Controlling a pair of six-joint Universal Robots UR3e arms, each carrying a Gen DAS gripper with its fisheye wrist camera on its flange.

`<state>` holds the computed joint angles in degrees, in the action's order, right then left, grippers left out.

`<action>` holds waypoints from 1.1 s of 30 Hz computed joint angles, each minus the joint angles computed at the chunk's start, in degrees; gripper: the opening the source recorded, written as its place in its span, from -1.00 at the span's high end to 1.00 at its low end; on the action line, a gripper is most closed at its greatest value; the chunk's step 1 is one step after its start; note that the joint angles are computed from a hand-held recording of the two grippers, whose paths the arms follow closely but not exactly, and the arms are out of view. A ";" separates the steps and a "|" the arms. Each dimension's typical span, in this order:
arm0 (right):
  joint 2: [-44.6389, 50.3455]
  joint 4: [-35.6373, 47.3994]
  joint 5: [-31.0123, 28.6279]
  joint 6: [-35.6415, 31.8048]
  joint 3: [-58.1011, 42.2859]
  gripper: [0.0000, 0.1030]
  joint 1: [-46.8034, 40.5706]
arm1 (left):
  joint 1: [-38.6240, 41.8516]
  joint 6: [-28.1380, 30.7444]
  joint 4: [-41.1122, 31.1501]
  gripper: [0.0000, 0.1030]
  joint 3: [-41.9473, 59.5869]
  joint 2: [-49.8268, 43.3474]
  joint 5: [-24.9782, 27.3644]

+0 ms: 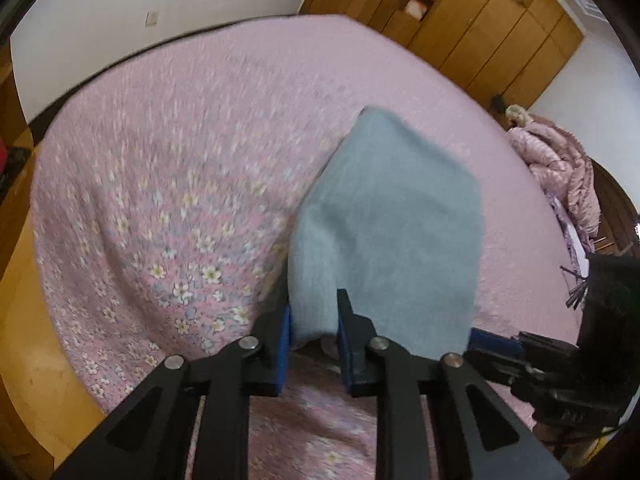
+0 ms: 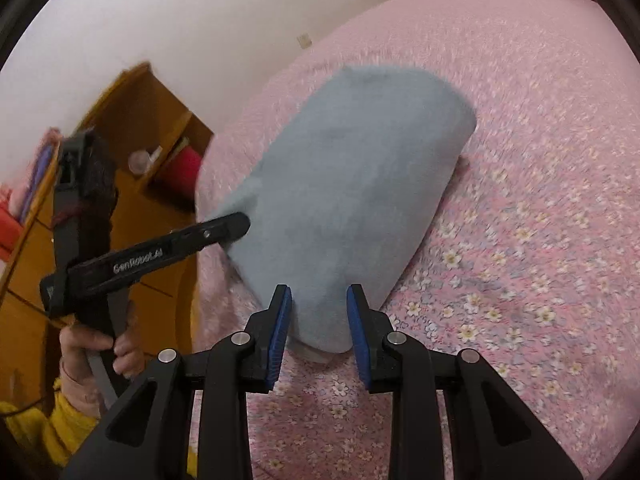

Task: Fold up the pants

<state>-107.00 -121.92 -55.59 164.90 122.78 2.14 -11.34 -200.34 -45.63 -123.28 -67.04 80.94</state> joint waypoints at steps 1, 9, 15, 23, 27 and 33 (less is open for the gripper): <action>1.27 -1.02 -0.25 0.85 0.41 0.42 0.37 | -0.14 -0.69 0.99 0.18 -0.67 -0.45 1.31; -0.47 -0.79 -4.05 3.71 -0.22 0.20 0.61 | -0.16 0.30 -6.66 -0.14 2.35 3.20 5.18; -2.80 -4.05 -5.95 7.38 0.76 -0.02 -0.17 | -5.05 1.76 -10.04 -0.14 9.03 0.79 8.10; -1.98 -5.92 -4.93 10.43 1.15 -0.05 -1.35 | -2.76 8.61 -10.37 -0.26 14.79 -6.58 3.72; 0.50 -6.85 -5.19 11.01 -0.01 -0.05 -0.95 | -3.46 9.12 -9.90 -0.26 16.83 -10.48 3.78; 6.00 -10.91 -5.36 14.08 -1.67 -0.05 1.33 | -3.40 9.34 -7.44 -0.27 17.25 -13.86 2.56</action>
